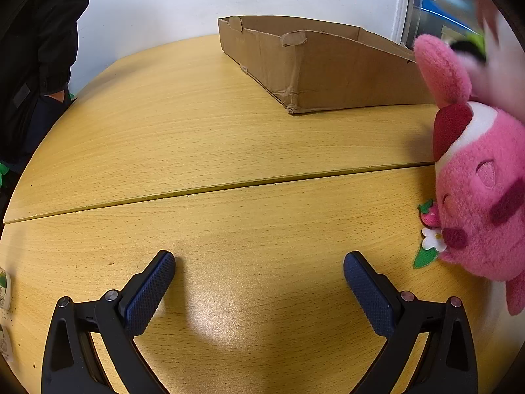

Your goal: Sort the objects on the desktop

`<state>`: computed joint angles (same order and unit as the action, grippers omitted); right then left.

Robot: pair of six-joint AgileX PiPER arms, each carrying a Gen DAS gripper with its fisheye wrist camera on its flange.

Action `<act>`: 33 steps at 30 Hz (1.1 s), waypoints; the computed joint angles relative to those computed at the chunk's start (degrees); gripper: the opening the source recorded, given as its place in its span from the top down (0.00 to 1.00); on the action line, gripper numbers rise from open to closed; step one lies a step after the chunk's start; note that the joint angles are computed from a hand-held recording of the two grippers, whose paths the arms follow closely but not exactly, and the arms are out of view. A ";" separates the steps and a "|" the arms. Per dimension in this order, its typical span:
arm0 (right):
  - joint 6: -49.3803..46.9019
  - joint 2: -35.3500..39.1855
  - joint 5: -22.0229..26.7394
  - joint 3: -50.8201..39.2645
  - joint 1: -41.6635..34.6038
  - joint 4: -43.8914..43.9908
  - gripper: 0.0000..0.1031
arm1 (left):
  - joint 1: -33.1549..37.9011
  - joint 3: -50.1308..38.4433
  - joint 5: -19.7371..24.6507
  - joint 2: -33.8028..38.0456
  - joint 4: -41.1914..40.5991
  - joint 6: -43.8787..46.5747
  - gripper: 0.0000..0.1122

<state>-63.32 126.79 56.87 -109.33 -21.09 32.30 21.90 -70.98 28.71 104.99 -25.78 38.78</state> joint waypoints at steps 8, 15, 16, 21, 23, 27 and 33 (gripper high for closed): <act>-0.13 -0.01 -0.03 0.07 -0.05 0.06 0.00 | -0.15 -0.31 0.11 0.15 0.32 -0.44 0.08; -0.07 -0.01 -0.02 0.05 -0.02 0.05 0.00 | -0.17 -0.29 0.26 -0.05 0.50 -0.66 0.08; -0.04 0.02 -0.01 0.00 0.00 0.03 0.00 | -0.19 -0.35 0.28 -0.03 0.56 -0.74 0.08; -0.07 0.00 -0.03 0.04 0.00 0.07 0.00 | -0.21 -0.39 0.34 -0.06 0.62 -0.81 0.08; -0.09 -0.04 -0.01 0.07 -0.02 0.07 0.00 | -0.15 -0.22 0.30 -0.17 0.51 -0.65 0.08; -0.13 -0.05 -0.03 0.11 -0.03 0.09 0.00 | -0.19 -0.20 0.22 -0.14 0.54 -0.72 0.08; -0.16 -0.05 -0.04 0.13 -0.03 0.11 0.00 | -0.37 -0.22 0.20 -0.16 0.77 -1.08 0.08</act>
<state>-63.48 126.74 56.83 -109.19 -21.12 32.41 21.53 -71.20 28.91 104.83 -25.01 37.70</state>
